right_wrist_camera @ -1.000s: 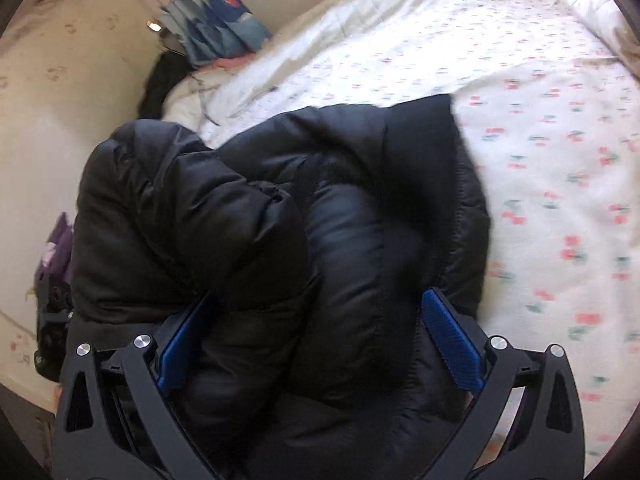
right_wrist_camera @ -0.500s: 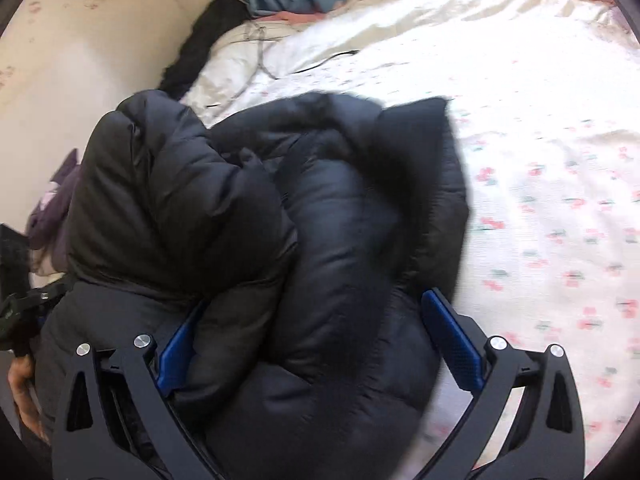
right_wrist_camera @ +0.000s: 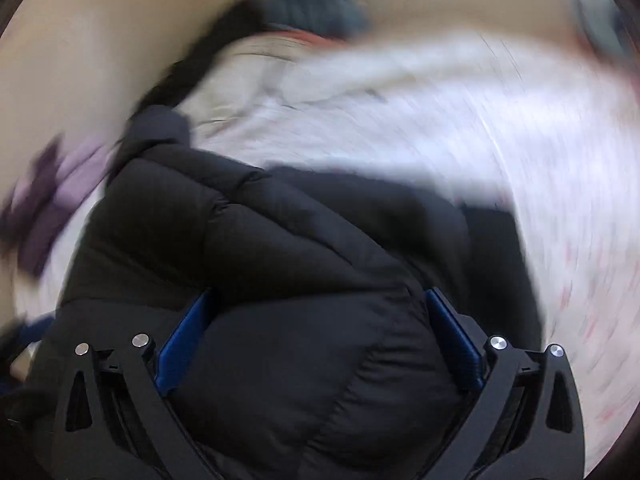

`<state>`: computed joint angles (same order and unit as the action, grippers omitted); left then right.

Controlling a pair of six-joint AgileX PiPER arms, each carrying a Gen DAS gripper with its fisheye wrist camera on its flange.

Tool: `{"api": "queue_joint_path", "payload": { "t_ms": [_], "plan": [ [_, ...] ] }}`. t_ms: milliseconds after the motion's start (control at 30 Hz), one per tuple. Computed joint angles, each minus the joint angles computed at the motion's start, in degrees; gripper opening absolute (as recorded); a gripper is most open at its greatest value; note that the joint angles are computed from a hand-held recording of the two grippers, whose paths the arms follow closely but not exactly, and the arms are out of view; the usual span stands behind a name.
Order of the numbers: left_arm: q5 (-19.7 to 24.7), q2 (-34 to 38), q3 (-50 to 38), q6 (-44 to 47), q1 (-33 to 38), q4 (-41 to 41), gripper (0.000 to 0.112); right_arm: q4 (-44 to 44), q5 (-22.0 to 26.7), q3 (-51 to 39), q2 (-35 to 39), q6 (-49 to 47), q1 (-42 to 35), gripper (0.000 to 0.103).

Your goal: Fold large clothes

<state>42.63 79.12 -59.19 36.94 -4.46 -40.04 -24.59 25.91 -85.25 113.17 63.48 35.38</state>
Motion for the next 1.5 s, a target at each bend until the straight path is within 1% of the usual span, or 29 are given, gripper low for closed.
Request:
{"api": "queue_joint_path", "payload": {
  "t_ms": [33, 67, 133, 200, 267, 300, 333, 367, 400, 433, 500, 533, 600, 700, 733, 767, 800, 833, 900, 1000, 1067, 1133, 1167, 1200, 1233, 1300, 1367, 1400, 1500],
  "plan": [
    [0.6, -0.1, -0.1, -0.8, 0.3, 0.3, 0.096, 1.3, -1.8, 3.1, -1.1, 0.6, -1.1, 0.097],
    [0.7, -0.8, 0.4, -2.3, -0.3, 1.0, 0.096, 2.5, -1.4, 5.0, -2.4, -1.1, -1.4, 0.097],
    [0.8, -0.2, 0.4, -5.3, -1.2, 3.8, 0.096, 2.8, 2.3, 6.0, -5.0, -2.6, 0.2, 0.097],
    [0.3, 0.1, 0.6, -7.7, -1.9, 6.4, 0.096, -4.6, 3.4, 9.6, -9.3, 5.0, 3.7, 0.097],
    [0.8, 0.9, 0.1, -7.8, -0.9, 6.1, 0.096, -16.0, 0.2, 16.9, -17.2, 16.4, 8.7, 0.097],
    [1.4, 1.1, 0.0, -7.0, -0.1, 5.2, 0.096, -21.7, -0.1, 18.3, -18.4, 21.8, 10.9, 0.097],
    [1.9, 1.1, -0.1, -6.4, 0.6, 4.5, 0.096, -26.0, 1.7, 19.4, -19.8, 25.3, 13.9, 0.097],
    [2.0, 1.0, 0.0, -6.3, 0.8, 4.4, 0.096, -28.0, 5.7, 19.1, -18.9, 26.5, 17.6, 0.097],
    [1.9, 0.8, 0.2, -6.5, 0.7, 4.6, 0.096, -27.7, 7.5, 17.8, -16.1, 25.4, 18.9, 0.097],
    [1.9, 0.6, 0.2, -6.6, 0.5, 4.7, 0.096, -25.1, 7.0, 17.6, -13.4, 22.5, 18.9, 0.097],
    [0.9, 0.1, 0.9, -8.3, -1.5, 7.5, 0.096, -17.7, 1.7, 19.1, -11.3, 19.3, 16.4, 0.097],
    [-0.6, -0.5, 1.5, -9.9, -3.2, 10.4, 0.096, -15.7, 1.5, 19.2, -11.3, 18.6, 15.9, 0.097],
    [-2.3, -1.6, 2.7, -13.2, -4.9, 14.5, 0.096, -18.7, 6.7, 18.5, -13.3, 23.7, 18.9, 0.097],
    [-1.6, -4.0, 4.3, -10.3, -2.9, 11.4, 0.096, -32.3, 15.8, 20.8, -19.2, 37.0, 28.6, 0.097],
    [-1.1, -4.9, 4.7, -9.1, -2.0, 10.2, 0.096, -33.1, 18.9, 20.7, -19.5, 38.7, 31.0, 0.097],
    [-0.8, -5.6, 5.0, -8.4, -1.4, 9.4, 0.096, -31.7, 19.8, 20.6, -18.5, 38.1, 32.3, 0.097],
    [-0.2, -6.1, 5.2, -7.5, -0.9, 8.6, 0.096, -28.0, 18.4, 20.9, -16.3, 35.2, 31.8, 0.097],
    [0.8, -6.5, 5.5, -6.5, -0.5, 7.8, 0.096, -23.0, 14.7, 20.9, -14.0, 31.3, 30.1, 0.097],
    [0.7, -7.1, 6.4, -8.1, -2.0, 10.1, 0.096, -19.6, 11.0, 23.0, -14.3, 30.4, 28.9, 0.097],
    [0.8, -8.4, 8.4, -9.0, -2.7, 12.3, 0.096, -17.8, 12.8, 22.1, -15.9, 30.5, 29.3, 0.097],
    [3.2, -9.3, 8.7, -6.7, -0.6, 10.4, 0.096, -23.9, 16.4, 23.4, -18.5, 37.1, 33.1, 0.097],
    [5.5, -9.6, 8.5, -4.1, 2.0, 7.3, 0.096, -24.8, 20.8, 25.2, -21.4, 39.0, 36.7, 0.097],
    [6.2, -9.3, 8.4, -3.5, 2.7, 6.4, 0.096, -21.8, 19.8, 25.6, -20.9, 36.5, 36.2, 0.097],
    [6.0, -8.9, 8.4, -4.0, 2.1, 7.0, 0.096, -18.4, 16.6, 26.2, -19.7, 33.7, 34.9, 0.097],
    [5.1, -8.8, 8.5, -5.5, 0.7, 9.0, 0.096, -17.2, 15.4, 26.8, -20.2, 33.1, 34.2, 0.097],
    [4.0, -9.9, 9.3, -5.7, 0.1, 9.6, 0.096, -20.7, 16.4, 28.9, -22.9, 38.7, 35.7, 0.097],
    [4.3, -10.6, 9.1, -4.6, 1.1, 8.4, 0.096, -30.4, 20.9, 30.7, -26.7, 47.9, 39.4, 0.097],
    [4.0, -10.8, 8.9, -5.2, 1.1, 8.7, 0.096, -33.3, 24.6, 30.2, -27.7, 49.4, 40.7, 0.097],
    [1.5, -11.7, 8.5, -10.3, -2.0, 13.3, 0.096, -36.3, 28.3, 26.0, -29.1, 44.3, 37.1, 0.097]
  ]
}}
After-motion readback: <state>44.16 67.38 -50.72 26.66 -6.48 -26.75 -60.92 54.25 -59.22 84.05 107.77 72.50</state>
